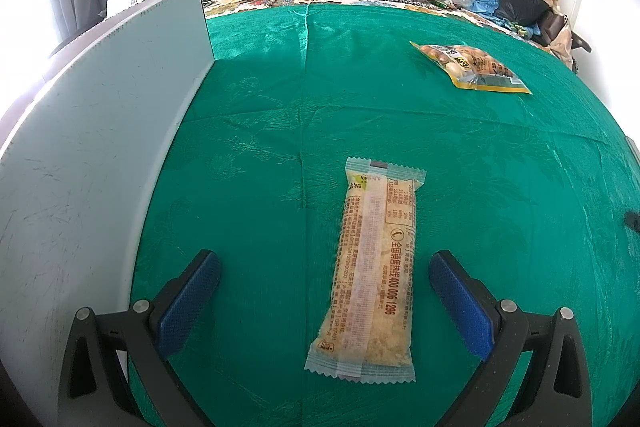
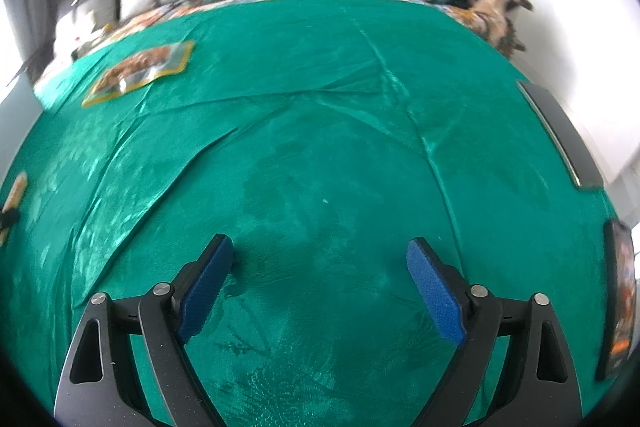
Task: Organize snacks
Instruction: 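Set the cream bar back down on the bed with the left gripper, then grasp the yellow-bordered peanut pack with the right gripper and lift it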
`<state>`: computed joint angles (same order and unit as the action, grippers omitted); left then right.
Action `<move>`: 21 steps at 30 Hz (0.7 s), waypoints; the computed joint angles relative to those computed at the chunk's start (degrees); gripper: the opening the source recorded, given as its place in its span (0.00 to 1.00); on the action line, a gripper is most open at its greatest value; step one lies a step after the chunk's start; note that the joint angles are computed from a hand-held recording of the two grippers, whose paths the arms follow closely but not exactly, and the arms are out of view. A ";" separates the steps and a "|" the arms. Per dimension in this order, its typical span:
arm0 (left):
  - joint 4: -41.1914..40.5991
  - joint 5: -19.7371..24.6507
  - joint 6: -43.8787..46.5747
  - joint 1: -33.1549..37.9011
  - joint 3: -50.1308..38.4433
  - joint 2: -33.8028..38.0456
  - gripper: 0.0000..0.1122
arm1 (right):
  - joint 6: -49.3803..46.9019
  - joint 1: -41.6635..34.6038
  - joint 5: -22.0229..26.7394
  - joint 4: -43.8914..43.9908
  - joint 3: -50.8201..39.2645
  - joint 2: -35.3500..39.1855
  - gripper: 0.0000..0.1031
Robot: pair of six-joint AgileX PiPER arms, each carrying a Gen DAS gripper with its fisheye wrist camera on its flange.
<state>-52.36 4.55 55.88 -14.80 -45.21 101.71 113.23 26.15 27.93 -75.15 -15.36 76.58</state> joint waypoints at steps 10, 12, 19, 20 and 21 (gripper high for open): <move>-1.08 -0.07 1.03 -0.02 0.19 -0.08 0.92 | -54.47 -9.26 -6.90 34.11 -42.26 23.78 0.88; -1.11 -0.10 1.05 -0.04 0.23 -0.11 0.92 | -65.93 -10.05 -4.81 43.79 -53.72 31.72 0.88; -1.50 -0.07 1.44 -0.01 0.14 -0.02 0.92 | -69.81 -7.61 7.16 48.20 -80.86 48.92 0.87; -1.49 -0.07 1.44 -0.01 0.09 0.02 0.92 | -68.85 -7.33 8.38 47.37 -82.09 49.98 0.87; -1.62 -0.09 1.56 -0.02 0.15 0.00 0.92 | -69.11 -7.45 10.55 48.08 -84.49 51.99 0.86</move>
<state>-53.99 4.46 57.44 -14.82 -45.06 101.71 44.12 18.70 38.48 -27.07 -99.85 128.57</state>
